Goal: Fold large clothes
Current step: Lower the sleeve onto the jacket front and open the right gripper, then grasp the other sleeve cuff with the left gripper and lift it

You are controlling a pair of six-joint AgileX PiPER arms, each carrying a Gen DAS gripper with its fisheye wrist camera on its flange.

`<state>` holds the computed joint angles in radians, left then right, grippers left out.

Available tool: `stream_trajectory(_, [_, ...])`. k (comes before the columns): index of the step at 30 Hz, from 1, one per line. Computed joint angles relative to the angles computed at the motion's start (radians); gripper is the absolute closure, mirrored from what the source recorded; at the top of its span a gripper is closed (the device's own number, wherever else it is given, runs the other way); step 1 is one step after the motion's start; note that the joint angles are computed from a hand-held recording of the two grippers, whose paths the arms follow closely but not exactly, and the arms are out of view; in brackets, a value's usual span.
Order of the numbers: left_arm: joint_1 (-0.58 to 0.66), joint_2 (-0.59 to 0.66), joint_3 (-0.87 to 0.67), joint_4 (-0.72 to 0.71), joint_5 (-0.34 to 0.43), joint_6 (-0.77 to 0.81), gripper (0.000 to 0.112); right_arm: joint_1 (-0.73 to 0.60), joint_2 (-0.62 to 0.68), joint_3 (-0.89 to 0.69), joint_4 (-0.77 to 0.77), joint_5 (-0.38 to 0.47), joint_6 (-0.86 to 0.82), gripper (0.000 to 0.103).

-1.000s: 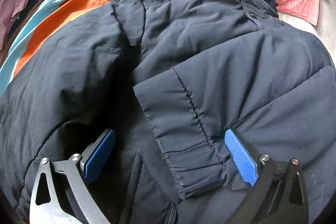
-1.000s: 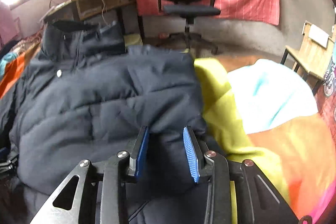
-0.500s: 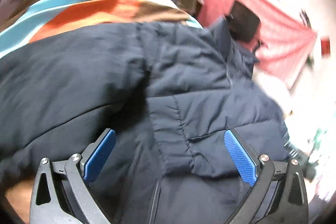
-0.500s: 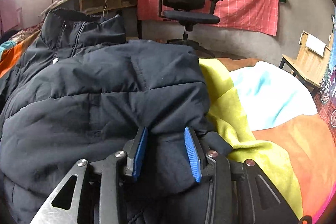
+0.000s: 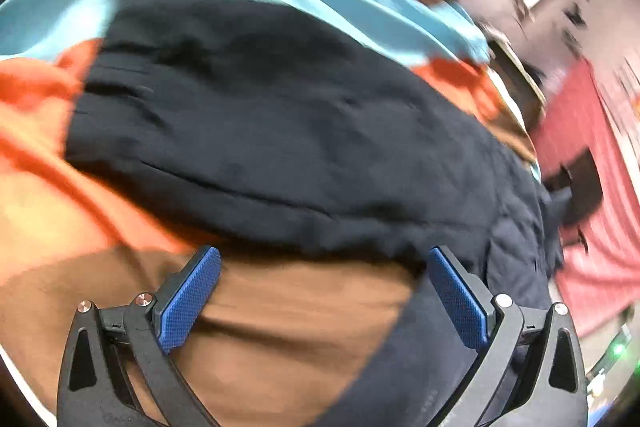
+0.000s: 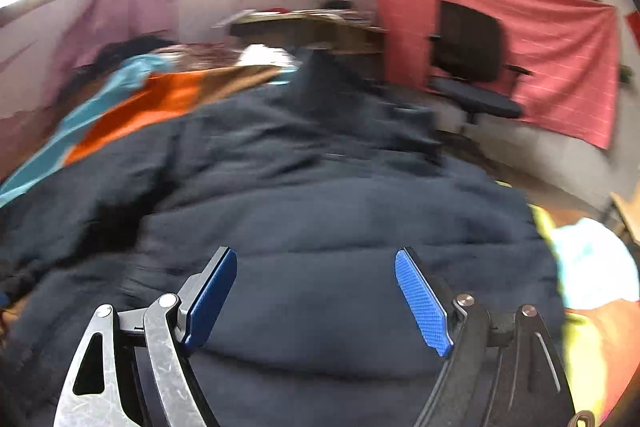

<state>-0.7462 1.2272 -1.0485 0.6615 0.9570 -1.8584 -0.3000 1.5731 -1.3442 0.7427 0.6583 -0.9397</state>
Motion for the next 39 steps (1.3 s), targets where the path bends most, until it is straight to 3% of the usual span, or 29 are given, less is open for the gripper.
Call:
stream_trajectory(3, [0.031,-0.049,0.033,0.025,0.000,-0.034,0.011,0.119,0.032,-0.023,-0.101,-0.012,0.096,0.023])
stream_trajectory(7, [0.149,-0.064,0.067,-0.075,-0.103,-0.001,0.011,0.234,0.096,-0.046,-0.229,-0.063,0.221,0.023])
stream_trajectory(11, [0.186,-0.063,0.090,-0.104,-0.162,0.025,0.011,0.301,0.174,-0.051,-0.372,-0.120,0.358,0.020])
stream_trajectory(14, [0.203,-0.048,0.092,-0.109,-0.230,0.028,0.011,0.296,0.167,0.007,-0.299,-0.185,0.272,0.016])
stream_trajectory(18, [0.258,-0.008,0.098,-0.160,-0.311,0.042,0.011,0.281,0.171,0.024,-0.207,-0.195,0.183,0.013])
stream_trajectory(22, [0.306,0.015,0.094,-0.229,-0.322,0.058,0.011,0.281,0.163,0.051,-0.163,-0.217,0.132,0.010])
stream_trajectory(25, [0.317,0.014,0.098,-0.220,-0.322,-0.013,0.013,0.289,0.166,0.049,-0.176,-0.225,0.141,0.009])
stream_trajectory(26, [0.307,0.008,0.103,-0.186,-0.312,-0.071,0.016,0.290,0.165,0.054,-0.173,-0.231,0.137,0.009])
stream_trajectory(28, [0.266,0.010,0.095,-0.110,-0.248,-0.180,0.041,0.291,0.163,0.061,-0.169,-0.241,0.131,0.009])
stream_trajectory(30, [0.239,0.015,0.086,-0.094,-0.181,-0.207,0.079,0.291,0.162,0.067,-0.160,-0.248,0.119,0.009])
stream_trajectory(33, [0.232,-0.025,0.129,-0.066,-0.238,-0.212,0.103,0.292,0.159,0.073,-0.155,-0.256,0.112,0.009])
stream_trajectory(36, [0.208,-0.061,0.099,-0.027,-0.212,-0.175,0.108,0.272,0.147,0.079,-0.073,-0.234,0.042,0.009])
stream_trajectory(39, [0.102,-0.070,0.019,0.118,-0.089,-0.154,0.109,0.225,0.106,0.079,-0.019,-0.142,0.056,0.009])
